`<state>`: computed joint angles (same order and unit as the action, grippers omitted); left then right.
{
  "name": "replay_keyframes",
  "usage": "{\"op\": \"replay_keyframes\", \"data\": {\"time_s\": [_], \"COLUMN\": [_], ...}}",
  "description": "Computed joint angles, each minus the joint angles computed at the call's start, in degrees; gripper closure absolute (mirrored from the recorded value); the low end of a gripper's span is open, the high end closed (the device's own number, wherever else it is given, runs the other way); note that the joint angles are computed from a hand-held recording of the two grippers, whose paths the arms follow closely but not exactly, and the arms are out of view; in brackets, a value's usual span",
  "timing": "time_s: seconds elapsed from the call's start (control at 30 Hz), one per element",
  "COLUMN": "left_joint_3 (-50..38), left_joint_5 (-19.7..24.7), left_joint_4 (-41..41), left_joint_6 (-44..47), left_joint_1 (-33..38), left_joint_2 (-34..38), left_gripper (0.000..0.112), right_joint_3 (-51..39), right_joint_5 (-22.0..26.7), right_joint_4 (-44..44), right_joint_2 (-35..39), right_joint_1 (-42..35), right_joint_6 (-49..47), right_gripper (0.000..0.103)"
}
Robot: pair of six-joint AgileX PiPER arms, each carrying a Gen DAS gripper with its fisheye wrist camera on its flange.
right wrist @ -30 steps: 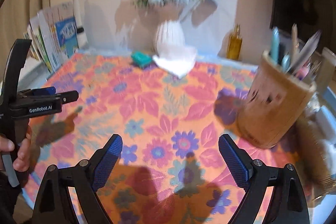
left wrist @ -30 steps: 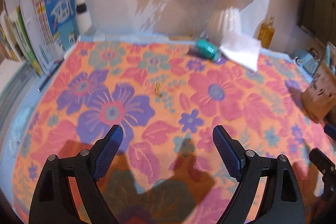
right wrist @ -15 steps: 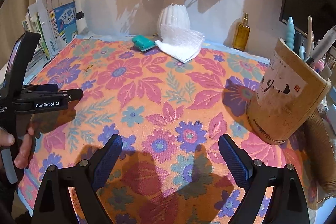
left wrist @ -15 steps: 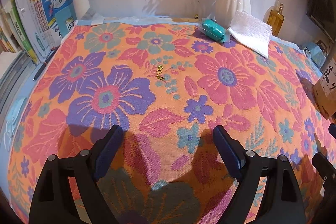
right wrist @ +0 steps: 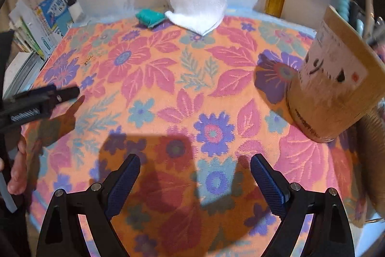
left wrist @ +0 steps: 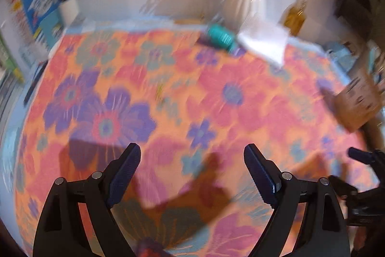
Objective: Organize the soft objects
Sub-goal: 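Grasp the teal pouch with the left tool while the right tool grasps the white mesh cloth, then carry teal pouch and white cloth to the glass bowl while both tools release them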
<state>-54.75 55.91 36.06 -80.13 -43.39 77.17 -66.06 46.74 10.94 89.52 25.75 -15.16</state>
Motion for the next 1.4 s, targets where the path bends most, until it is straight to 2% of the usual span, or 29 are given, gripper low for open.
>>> {"op": "replay_keyframes", "data": {"time_s": [0.1, 0.17, 0.23, 0.33, 0.37, 0.43, 0.5, 0.6, 0.67, 0.7, 0.77, 0.83, 0.87, 0.93, 1.0, 1.03, 1.17, 1.23, 1.4], "left_joint_3": [-5.4, -8.3, -11.0, -12.8, -13.1, -14.2, -15.2, -16.1, -17.5, -17.8, -18.9, -19.9, -19.7, -19.6, -19.7, -19.5, -17.3, -14.3, -7.7], "left_joint_5": [-1.0, -2.5, -6.4, -12.7, -16.6, -20.1, -21.8, -24.0, -23.4, -23.3, -22.5, -22.1, -23.1, -23.7, -23.9, -24.0, -25.6, -27.2, -23.7], "left_joint_4": [2.7, 4.9, 7.6, 9.1, 7.8, 6.4, 6.4, 7.6, 6.4, 5.8, 5.2, 4.0, 2.9, 2.0, 1.9, 2.1, 4.8, 3.7, 6.5], "left_joint_6": [5.2, 7.4, 9.1, 10.0, 11.3, 12.4, 12.1, 10.4, 11.9, 12.5, 12.9, 12.8, 13.2, 14.2, 14.9, 15.1, 13.6, 14.0, 9.5], "left_joint_1": [4.4, 7.4, 11.5, 15.9, 18.0, 20.3, 21.4, 22.4, 22.5, 22.5, 22.6, 22.9, 23.3, 23.5, 23.2, 23.0, 22.0, 21.1, 14.9], "left_joint_2": [-0.2, 2.2, 7.1, 13.3, 15.7, 18.9, 21.2, 23.4, 25.1, 25.5, 26.1, 26.4, 26.3, 26.3, 26.4, 26.3, 24.4, 21.4, 12.9], "left_gripper": [0.023, 0.020, 0.020, 0.020, 0.020, 0.020, 0.021, 0.021, 0.027, 0.030, 0.032, 0.037, 0.045, 0.059, 0.081, 0.095, 0.098, 0.098, 0.098], "right_joint_3": [-11.4, -19.3, -26.0, -35.0, -38.5, -45.8, -52.1, -56.2, -59.0, -61.9, -62.4, -67.1, -68.9, -66.4, -61.5, -58.8, -46.6, -40.1, -21.9], "right_joint_5": [4.7, 5.2, 2.0, -2.5, -2.5, -1.0, 0.9, 0.9, 2.2, 4.0, 3.3, 6.5, 7.4, 5.7, 2.6, 0.7, -7.6, -9.7, -13.5], "right_joint_4": [-0.1, 2.7, 0.7, -8.1, -7.4, -4.2, 0.0, 9.2, 10.8, 10.0, 10.4, 9.3, 7.9, 7.5, 10.4, 10.2, 10.7, 12.7, 21.0], "right_joint_2": [3.7, 8.9, 14.9, 24.3, 27.6, 33.7, 38.7, 42.8, 45.1, 46.7, 46.8, 49.2, 50.3, 49.0, 46.5, 45.0, 37.7, 33.8, 21.8], "right_joint_1": [1.4, 1.5, 2.3, 3.4, 2.9, 1.3, -0.4, -2.8, -2.9, -2.6, -2.0, -1.2, -0.7, -0.3, -0.5, -0.2, 0.2, 0.1, -1.2], "right_joint_6": [3.5, 4.2, 9.5, 21.4, 21.7, 20.9, 19.6, 15.0, 14.6, 15.1, 13.2, 13.1, 13.5, 12.7, 9.0, 8.6, 6.0, 4.8, 1.1], "right_gripper": [0.011, 0.002, 0.000, 0.000, 0.000, 0.001, 0.001, 0.001, 0.002, 0.005, 0.014, 0.046, 0.054, 0.076, 0.089, 0.091, 0.094, 0.095, 0.095]}}
